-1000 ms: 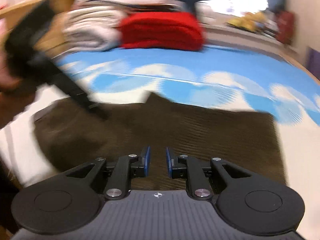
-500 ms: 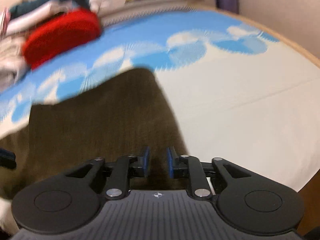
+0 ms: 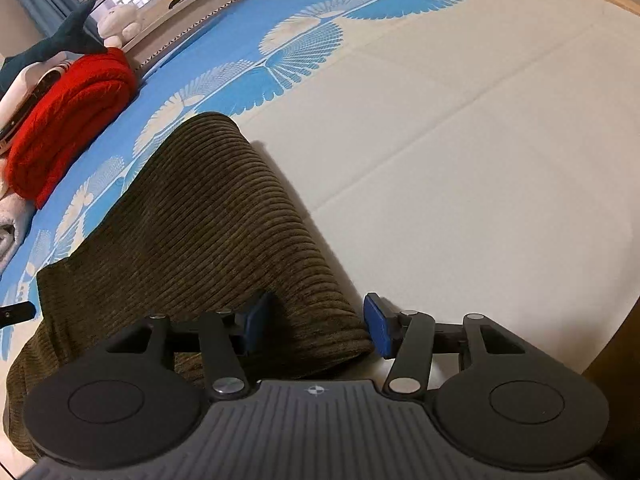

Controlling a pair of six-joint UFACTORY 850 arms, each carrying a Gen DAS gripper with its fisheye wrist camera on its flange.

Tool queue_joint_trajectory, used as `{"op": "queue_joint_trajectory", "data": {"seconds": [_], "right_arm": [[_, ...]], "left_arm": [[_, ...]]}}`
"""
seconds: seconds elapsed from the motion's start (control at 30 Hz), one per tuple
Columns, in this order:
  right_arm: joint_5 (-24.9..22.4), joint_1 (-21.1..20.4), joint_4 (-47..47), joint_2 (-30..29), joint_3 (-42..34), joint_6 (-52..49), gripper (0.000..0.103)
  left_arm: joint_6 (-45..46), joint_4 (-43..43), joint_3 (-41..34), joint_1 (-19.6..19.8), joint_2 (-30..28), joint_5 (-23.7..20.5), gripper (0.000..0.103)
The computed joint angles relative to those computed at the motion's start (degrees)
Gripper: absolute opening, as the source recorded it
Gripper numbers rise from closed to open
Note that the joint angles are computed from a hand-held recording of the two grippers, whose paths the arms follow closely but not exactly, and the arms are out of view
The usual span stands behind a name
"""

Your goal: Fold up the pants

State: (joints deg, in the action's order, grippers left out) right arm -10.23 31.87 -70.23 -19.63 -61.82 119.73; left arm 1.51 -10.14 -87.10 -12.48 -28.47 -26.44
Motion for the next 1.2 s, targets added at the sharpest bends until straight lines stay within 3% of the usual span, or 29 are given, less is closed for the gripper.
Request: {"op": "queue_joint_trajectory", "data": {"seconds": [0.13,0.27,0.4,0.53,0.7,0.9,1.07,1.2], "right_arm": [[0.45,-0.05,-3.02,0.57,0.6,2.35,0.052],[-0.15,0.32,-7.72,1.31,1.38,5.18,0.043],[-1.35,1.08,-11.82,1.91,1.8,5.92,0.036],[-0.77,0.83,-12.64,2.27,2.13,6.14,0.037],[-1.03,0.68,-9.36,2.28,2.13,4.08,0.047],[1.19,0.18,-13.11,2.08,2.52,8.82,0.049],[0.43,0.49,-17.64,2.39,2.75,12.24,0.039],[-2.52,1.84,-28.69,3.64,3.44,22.04,0.032]], "left_arm": [[-3.16,1.5,-2.05,0.1,-1.65,-0.83,0.018],[-5.25,2.47,-3.48,0.01,-2.99,-0.84,0.018],[-11.85,10.27,-6.75,-0.76,-6.11,-4.73,0.013],[-15.29,13.25,-7.98,-1.17,-7.42,-5.78,0.012],[-18.76,11.91,-6.74,0.06,-6.18,-2.1,0.012],[-20.2,12.83,-8.21,0.52,-7.91,-3.18,0.015],[-22.42,15.89,-7.63,-0.31,-6.88,-3.65,0.016],[-20.88,14.06,-6.91,-0.95,-4.54,-3.69,0.029]]}}
